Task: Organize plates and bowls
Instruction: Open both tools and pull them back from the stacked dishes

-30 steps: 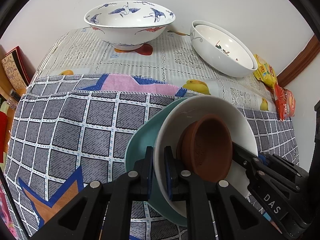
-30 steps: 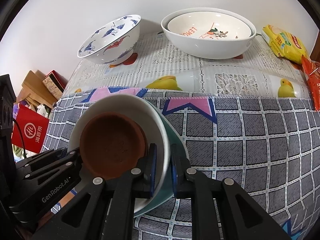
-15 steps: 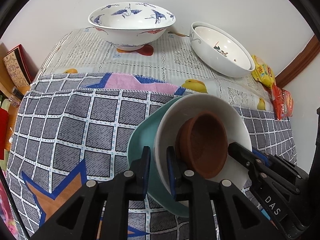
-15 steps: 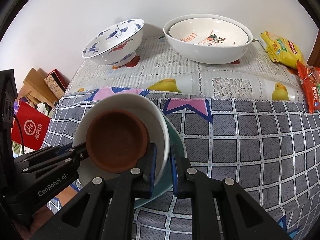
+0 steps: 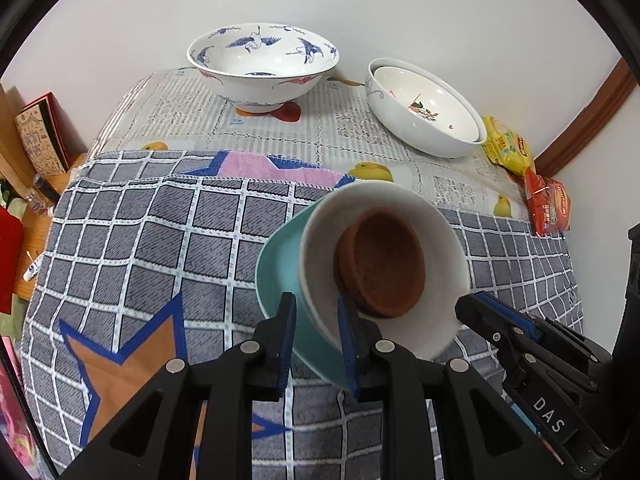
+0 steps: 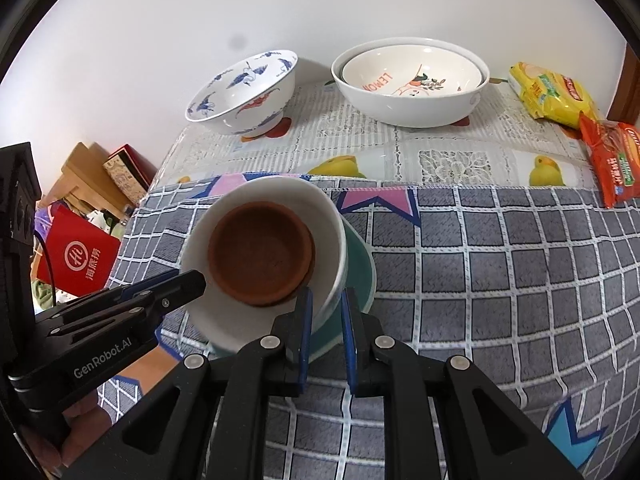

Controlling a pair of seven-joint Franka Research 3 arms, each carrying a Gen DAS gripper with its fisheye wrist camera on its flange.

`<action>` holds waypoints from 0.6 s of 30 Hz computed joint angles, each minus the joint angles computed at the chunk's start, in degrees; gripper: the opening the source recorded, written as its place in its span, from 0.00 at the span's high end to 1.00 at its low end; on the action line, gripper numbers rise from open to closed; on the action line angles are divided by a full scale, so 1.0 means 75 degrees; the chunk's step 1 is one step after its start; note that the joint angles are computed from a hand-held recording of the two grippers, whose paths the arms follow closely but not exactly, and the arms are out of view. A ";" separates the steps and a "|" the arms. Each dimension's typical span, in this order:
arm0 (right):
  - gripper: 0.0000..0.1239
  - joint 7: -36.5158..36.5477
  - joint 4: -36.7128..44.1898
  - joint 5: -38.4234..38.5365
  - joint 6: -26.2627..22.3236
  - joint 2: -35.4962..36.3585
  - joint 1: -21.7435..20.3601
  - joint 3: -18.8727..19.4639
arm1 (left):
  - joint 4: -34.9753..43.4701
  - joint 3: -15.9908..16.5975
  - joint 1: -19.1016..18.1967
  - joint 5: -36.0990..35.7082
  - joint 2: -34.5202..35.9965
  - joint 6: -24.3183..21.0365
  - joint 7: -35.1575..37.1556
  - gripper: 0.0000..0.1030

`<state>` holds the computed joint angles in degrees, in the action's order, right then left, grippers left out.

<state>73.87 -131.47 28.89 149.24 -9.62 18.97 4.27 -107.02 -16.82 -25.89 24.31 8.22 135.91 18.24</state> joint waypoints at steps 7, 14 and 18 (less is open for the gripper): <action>0.86 0.0104 -0.0782 -0.0023 0.0072 -0.1089 -0.0030 -0.0034 | -0.0197 -0.0177 -0.0218 0.0279 -0.0444 -0.0202 -0.0407 0.73; 0.75 0.0759 -0.1833 -0.0327 0.0128 -0.2580 -0.0375 -0.0071 | -0.0176 -0.0485 -0.0588 0.1062 -0.0805 -0.0655 -0.1023 0.65; 0.67 0.1261 -0.2446 -0.0950 0.0115 -0.3617 -0.0766 0.0080 | -0.0109 -0.0697 -0.0857 0.1630 -0.0961 -0.1012 -0.1469 0.51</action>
